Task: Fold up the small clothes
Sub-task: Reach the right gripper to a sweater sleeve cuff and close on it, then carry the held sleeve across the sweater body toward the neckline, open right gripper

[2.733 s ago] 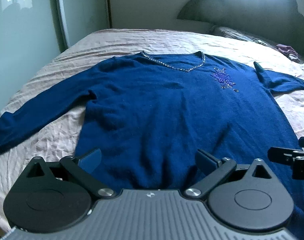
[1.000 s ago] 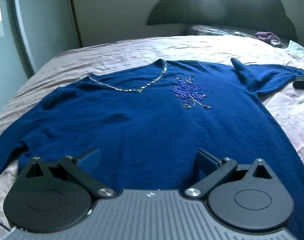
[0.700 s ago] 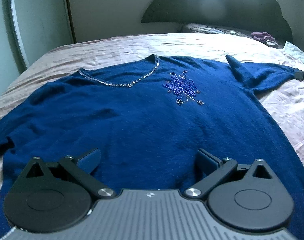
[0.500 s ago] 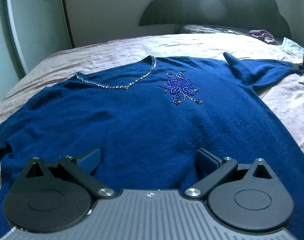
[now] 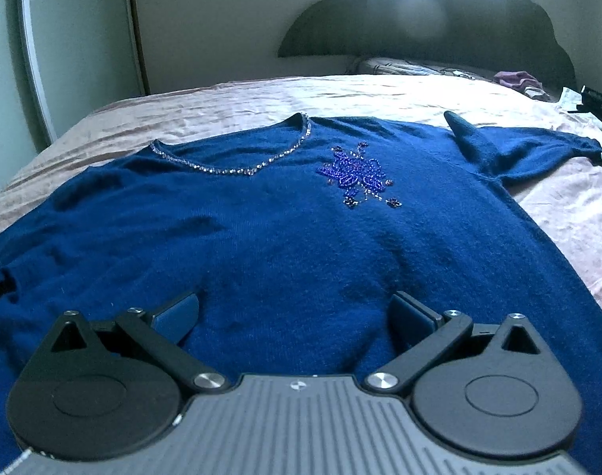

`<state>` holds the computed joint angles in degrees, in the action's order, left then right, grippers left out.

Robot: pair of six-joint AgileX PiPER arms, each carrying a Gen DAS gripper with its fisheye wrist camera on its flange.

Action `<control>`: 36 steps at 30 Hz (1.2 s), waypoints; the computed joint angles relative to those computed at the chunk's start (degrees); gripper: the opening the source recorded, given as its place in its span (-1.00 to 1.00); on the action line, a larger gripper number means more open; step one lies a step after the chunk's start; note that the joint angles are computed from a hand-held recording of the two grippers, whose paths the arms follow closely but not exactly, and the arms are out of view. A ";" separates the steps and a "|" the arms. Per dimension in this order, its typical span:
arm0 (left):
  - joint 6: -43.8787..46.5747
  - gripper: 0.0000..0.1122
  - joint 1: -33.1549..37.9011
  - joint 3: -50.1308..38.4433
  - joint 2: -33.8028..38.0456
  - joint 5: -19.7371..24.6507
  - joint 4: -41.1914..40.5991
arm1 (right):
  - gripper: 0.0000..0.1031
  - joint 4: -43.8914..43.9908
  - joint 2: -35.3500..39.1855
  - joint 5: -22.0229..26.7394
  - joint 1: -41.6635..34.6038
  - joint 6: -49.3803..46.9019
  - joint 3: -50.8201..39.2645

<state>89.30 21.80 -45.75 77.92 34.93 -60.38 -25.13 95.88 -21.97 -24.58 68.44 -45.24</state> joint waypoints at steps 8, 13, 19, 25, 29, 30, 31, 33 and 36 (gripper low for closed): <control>0.05 0.82 -0.08 0.14 -0.11 -0.11 -0.09 | -0.57 9.92 2.88 1.11 -1.86 -2.70 -1.39; 0.02 0.82 -0.12 0.14 -0.09 -0.20 -0.13 | -0.85 2.52 2.23 -3.53 -5.51 5.87 1.78; -2.58 0.82 -0.45 0.01 -0.84 -0.75 1.75 | -0.88 6.26 -2.49 -4.43 -3.17 0.99 4.39; 0.93 0.77 -0.61 0.68 -4.28 -2.32 4.08 | -0.88 -2.16 -6.90 -5.82 -0.35 7.01 4.93; -3.68 0.79 1.51 -3.72 -3.40 0.39 9.38 | -0.88 -4.77 -9.09 -5.27 3.85 9.27 4.80; -5.75 0.79 2.17 -5.54 -2.59 1.79 11.10 | -0.88 -4.78 -9.72 -4.91 5.22 9.03 4.78; -7.68 0.80 2.95 -7.44 -1.61 3.29 12.37 | -0.88 -4.19 -10.28 -4.13 6.97 8.20 4.53; -9.86 0.80 4.19 -10.10 -0.05 4.92 13.25 | -0.88 -4.10 -10.63 -2.65 9.96 7.66 3.65; -9.92 0.80 5.06 -11.20 0.55 2.14 12.81 | -0.88 -3.36 -10.21 0.25 15.05 7.44 1.68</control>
